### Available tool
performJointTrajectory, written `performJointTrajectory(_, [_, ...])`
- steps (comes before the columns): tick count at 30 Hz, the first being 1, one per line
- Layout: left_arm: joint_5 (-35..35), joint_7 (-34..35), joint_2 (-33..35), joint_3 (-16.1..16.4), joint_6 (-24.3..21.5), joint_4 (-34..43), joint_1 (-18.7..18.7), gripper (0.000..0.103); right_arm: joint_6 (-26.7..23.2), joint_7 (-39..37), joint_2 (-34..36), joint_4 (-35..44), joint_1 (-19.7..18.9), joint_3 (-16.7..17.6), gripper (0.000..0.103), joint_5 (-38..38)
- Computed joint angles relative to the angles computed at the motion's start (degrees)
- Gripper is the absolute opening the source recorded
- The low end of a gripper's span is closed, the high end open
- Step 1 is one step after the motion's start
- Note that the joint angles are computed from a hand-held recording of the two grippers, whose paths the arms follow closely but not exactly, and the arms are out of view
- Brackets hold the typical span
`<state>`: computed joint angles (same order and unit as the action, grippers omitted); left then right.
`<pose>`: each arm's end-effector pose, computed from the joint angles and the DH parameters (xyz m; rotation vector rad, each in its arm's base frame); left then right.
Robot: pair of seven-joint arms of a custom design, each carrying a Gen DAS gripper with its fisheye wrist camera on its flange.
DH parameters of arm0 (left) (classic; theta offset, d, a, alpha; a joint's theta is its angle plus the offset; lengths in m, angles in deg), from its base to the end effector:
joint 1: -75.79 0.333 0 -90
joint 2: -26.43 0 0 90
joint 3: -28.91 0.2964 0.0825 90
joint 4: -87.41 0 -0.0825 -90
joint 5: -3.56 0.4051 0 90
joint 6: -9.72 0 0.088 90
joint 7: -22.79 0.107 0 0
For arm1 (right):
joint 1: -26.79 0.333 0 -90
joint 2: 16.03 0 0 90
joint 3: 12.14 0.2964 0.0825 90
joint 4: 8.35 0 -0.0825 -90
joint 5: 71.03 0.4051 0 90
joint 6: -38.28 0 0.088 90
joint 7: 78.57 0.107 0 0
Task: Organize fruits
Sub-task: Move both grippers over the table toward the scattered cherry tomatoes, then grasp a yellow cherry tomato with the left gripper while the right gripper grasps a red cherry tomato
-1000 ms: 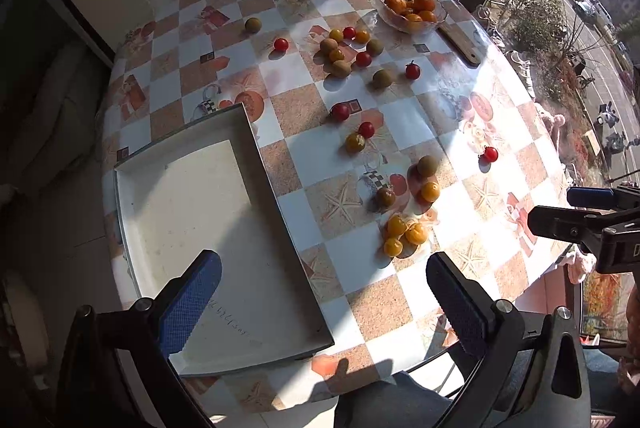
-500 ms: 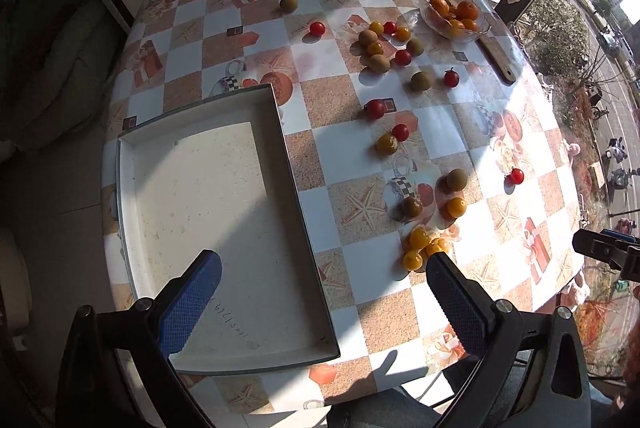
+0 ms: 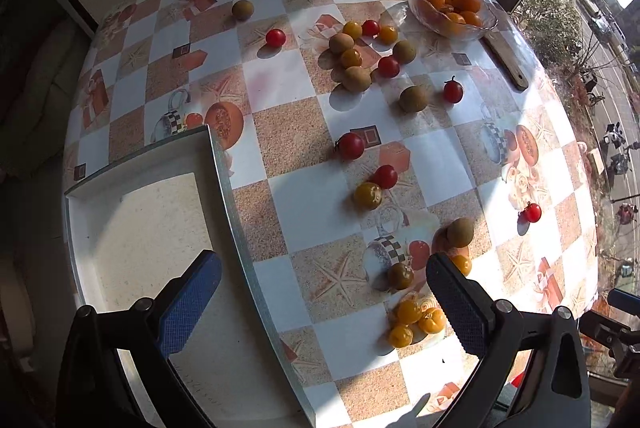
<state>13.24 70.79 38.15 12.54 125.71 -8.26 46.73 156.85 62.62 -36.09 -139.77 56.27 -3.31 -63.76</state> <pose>0.4745 -0.4509 0.4768 -2.0184 2.2574 -0.2381 0.3745 0.3079 0.4719 -1.8088 2.4140 0.0926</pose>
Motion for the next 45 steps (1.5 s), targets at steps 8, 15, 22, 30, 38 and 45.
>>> performJointTrajectory(8, [2.6, 0.0, 7.6, 1.4, -0.6, 5.1, -1.8, 0.103, 4.4, -4.3, 6.0, 1.6, -1.1, -0.8, 0.103, -0.5])
performJointTrajectory(15, [3.9, -0.5, 11.6, 2.9, -1.2, 8.4, -3.1, 0.095, 7.1, -7.0, 12.1, 4.5, -2.9, -1.0, 0.103, -2.2])
performJointTrajectory(22, [3.4, -0.6, 13.5, 3.4, -0.7, 9.8, -3.5, 0.08, 7.8, -7.4, 17.0, 7.2, -4.1, -0.7, 0.089, -5.5])
performJointTrajectory(30, [3.1, 0.2, 12.6, 2.8, 2.0, 8.9, -4.1, 0.04, 5.3, -6.0, 19.0, 9.8, -3.8, 0.2, 0.055, -10.9])
performJointTrajectory(38, [0.8, -0.6, 10.7, 2.4, 3.6, 7.8, -4.3, 0.025, 10.3, -7.3, 16.5, 7.6, -3.6, -0.1, 0.023, -5.4])
performJointTrajectory(45, [-0.7, -2.4, 4.9, 1.5, 5.3, 2.9, -2.8, 0.025, 13.6, -8.8, 12.2, 4.7, -2.7, -0.3, 0.023, -0.6])
